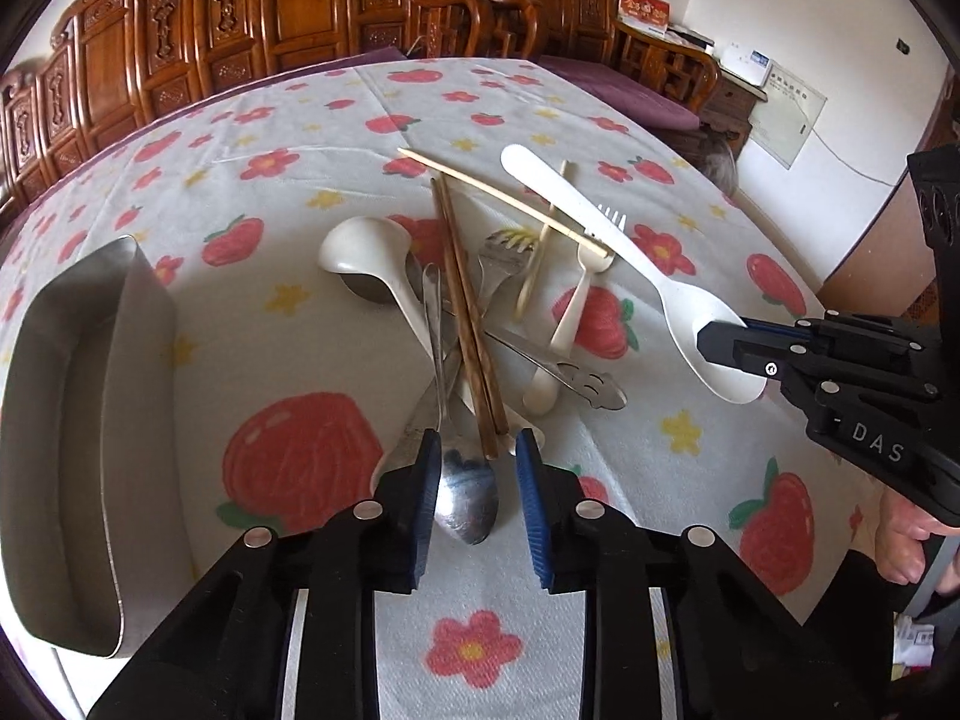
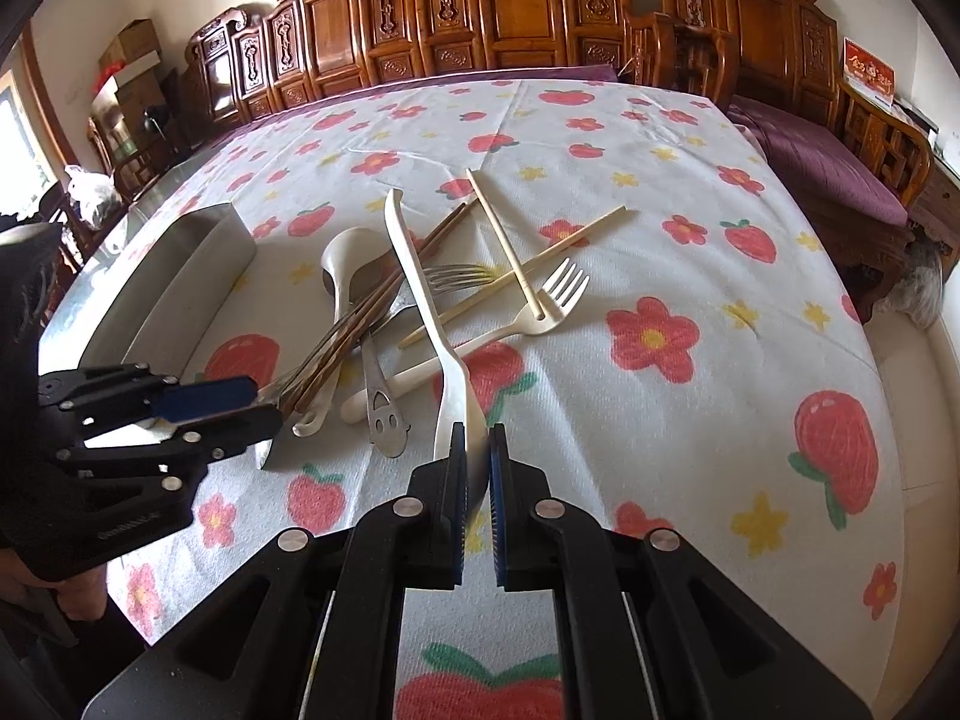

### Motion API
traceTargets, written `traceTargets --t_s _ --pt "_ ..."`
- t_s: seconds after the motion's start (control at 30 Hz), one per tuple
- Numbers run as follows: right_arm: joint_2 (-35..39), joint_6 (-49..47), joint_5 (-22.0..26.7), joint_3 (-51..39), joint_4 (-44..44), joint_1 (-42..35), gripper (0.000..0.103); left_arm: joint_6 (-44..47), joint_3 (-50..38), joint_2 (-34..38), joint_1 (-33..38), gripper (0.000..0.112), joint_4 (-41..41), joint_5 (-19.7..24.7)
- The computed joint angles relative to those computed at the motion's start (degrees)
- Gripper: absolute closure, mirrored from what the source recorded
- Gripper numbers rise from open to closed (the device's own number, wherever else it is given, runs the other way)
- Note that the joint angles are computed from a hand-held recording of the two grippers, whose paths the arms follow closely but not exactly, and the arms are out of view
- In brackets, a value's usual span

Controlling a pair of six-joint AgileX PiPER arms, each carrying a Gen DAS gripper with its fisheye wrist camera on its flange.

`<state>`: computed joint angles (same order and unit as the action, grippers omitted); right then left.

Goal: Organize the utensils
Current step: 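Close the left gripper on the metal spoon and lift it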

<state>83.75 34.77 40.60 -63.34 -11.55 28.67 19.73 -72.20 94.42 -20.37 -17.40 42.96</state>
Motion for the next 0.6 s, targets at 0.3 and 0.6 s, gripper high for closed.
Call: traceTargets --t_s 0.3,0.6 --pt "-0.2 0.0 0.0 -0.1 0.2 0.0 0.095 -3.7 -1.3 1.5 -2.7 0.095 6.4 -1.7" --pt "-0.4 0.2 0.2 -0.5 -0.3 0.3 0.095 -10.1 -5.8 5.5 -6.5 0.103 18.5 -0.4"
